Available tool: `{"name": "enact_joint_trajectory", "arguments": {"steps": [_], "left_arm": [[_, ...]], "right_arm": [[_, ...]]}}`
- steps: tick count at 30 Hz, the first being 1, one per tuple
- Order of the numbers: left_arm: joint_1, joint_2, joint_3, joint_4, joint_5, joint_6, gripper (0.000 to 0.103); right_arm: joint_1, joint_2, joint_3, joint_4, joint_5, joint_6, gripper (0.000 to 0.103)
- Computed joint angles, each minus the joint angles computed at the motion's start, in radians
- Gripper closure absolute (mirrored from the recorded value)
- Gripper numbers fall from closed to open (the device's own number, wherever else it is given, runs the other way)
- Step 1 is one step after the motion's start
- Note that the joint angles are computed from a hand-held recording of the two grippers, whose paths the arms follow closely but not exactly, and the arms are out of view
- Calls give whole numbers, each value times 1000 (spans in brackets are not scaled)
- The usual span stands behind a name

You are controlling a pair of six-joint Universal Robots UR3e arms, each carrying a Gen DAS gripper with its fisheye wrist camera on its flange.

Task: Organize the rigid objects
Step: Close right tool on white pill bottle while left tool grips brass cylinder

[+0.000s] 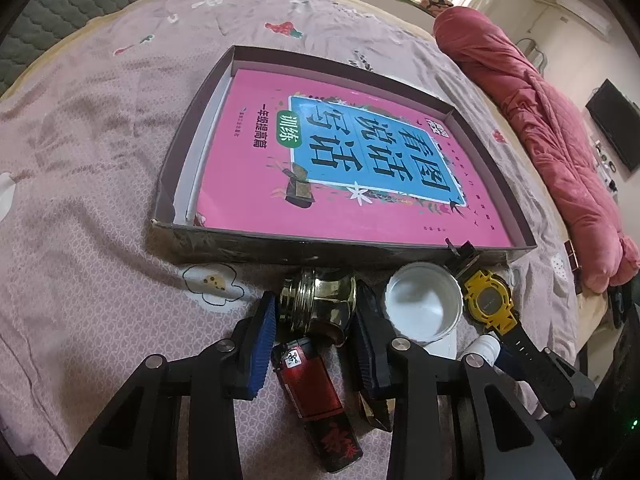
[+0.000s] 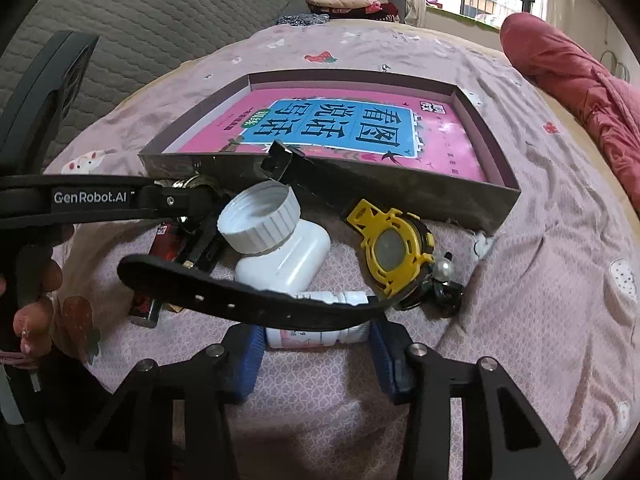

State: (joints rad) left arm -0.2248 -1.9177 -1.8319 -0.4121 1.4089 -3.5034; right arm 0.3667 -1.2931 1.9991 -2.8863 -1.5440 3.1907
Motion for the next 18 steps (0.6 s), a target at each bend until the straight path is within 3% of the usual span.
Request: {"name": "enact_joint_trajectory", "arguments": {"steps": [18], "left_arm": [[-10,144,-91,3,34,38,67]], "right_arm": [[-47,-146,99,-42,62,9,56]]}}
